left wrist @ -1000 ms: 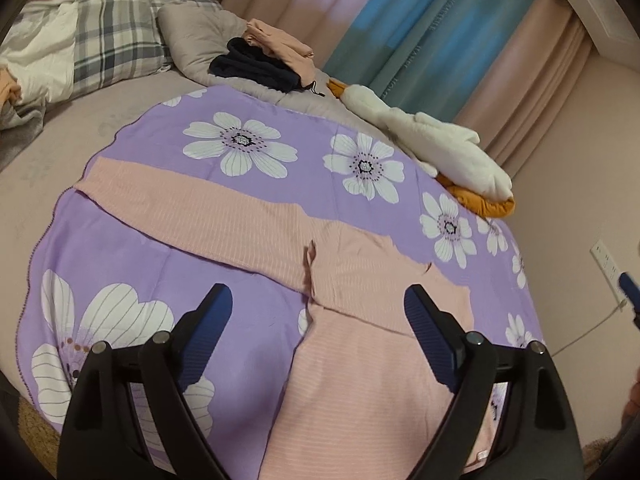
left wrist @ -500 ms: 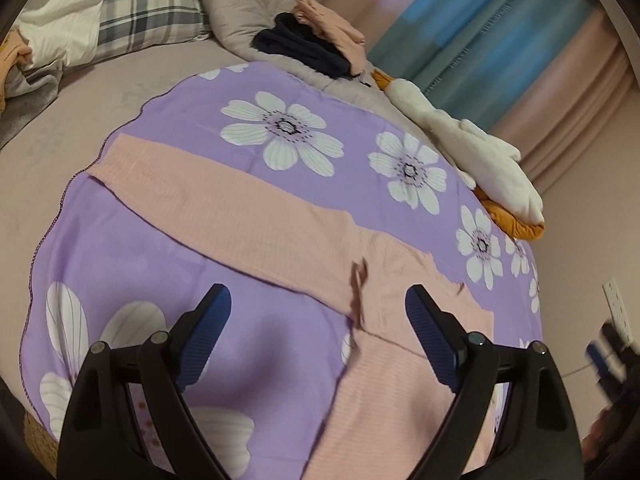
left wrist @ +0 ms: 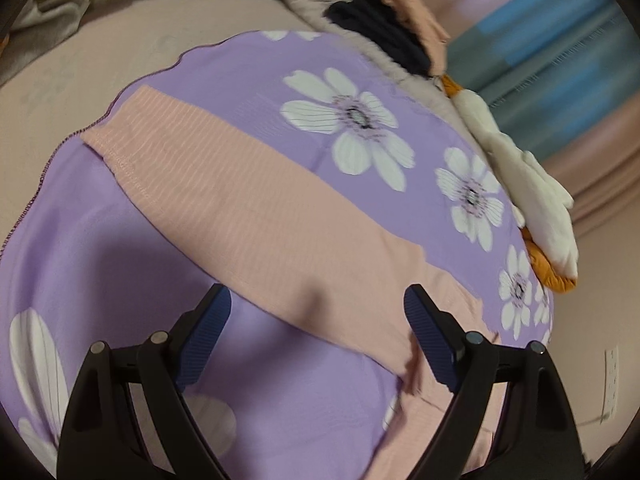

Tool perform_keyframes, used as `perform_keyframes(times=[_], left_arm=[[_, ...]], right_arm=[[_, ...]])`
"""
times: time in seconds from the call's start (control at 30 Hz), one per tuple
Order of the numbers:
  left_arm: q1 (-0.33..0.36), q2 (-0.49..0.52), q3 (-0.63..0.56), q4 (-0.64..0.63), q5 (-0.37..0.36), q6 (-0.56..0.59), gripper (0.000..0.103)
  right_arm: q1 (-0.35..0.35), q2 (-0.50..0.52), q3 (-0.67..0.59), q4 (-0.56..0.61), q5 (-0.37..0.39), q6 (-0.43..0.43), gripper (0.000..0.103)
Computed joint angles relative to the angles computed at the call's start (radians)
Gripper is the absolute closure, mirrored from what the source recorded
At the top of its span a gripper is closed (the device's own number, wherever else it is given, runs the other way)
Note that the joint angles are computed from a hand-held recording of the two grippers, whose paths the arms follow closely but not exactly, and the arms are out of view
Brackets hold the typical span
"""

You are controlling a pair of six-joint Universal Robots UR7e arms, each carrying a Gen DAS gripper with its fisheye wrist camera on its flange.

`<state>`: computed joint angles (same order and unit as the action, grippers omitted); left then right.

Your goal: Fold small clothes

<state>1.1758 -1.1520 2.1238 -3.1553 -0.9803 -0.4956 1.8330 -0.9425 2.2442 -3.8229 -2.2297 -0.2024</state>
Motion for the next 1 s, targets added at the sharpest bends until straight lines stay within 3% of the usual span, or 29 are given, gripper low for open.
perform_keyframes(times=[0.1, 0.2, 0.3, 0.43, 0.53, 0.6, 0.67, 0.83, 1.0], left_arm=[[0.042, 0.02, -0.039, 0.029, 0.0, -0.035, 0.02], [0.094, 0.041, -0.076, 0.039, -0.059, -0.067, 0.024], [0.114, 0.056, -0.09, -0.019, -0.096, -0.05, 0.026], [0.14, 0.077, -0.12, -0.056, -0.123, -0.054, 0.035], [0.165, 0.104, -0.145, -0.114, -0.158, -0.043, 0.054], [0.173, 0.117, -0.164, -0.104, -0.142, -0.048, 0.084], [0.169, 0.12, -0.176, -0.08, -0.105, -0.041, 0.098], [0.131, 0.116, -0.175, -0.118, -0.071, 0.003, 0.103], [0.067, 0.107, -0.182, -0.169, -0.108, 0.083, 0.103]], right_arm=[[-0.02, -0.003, 0.004, 0.007, -0.013, 0.013, 0.014], [-0.034, 0.001, 0.006, -0.003, -0.036, 0.015, 0.014], [-0.055, -0.005, 0.008, 0.01, -0.036, 0.035, 0.014], [-0.067, -0.002, 0.006, 0.015, -0.045, 0.037, 0.014], [-0.075, 0.0, 0.001, 0.016, -0.04, 0.036, 0.014], [-0.08, -0.003, 0.004, 0.016, -0.032, 0.042, 0.014], [-0.085, -0.006, 0.009, 0.011, -0.029, 0.042, 0.014], [-0.091, -0.016, 0.016, 0.001, -0.038, 0.044, 0.014], [-0.093, -0.026, 0.032, -0.037, -0.037, 0.036, 0.014]])
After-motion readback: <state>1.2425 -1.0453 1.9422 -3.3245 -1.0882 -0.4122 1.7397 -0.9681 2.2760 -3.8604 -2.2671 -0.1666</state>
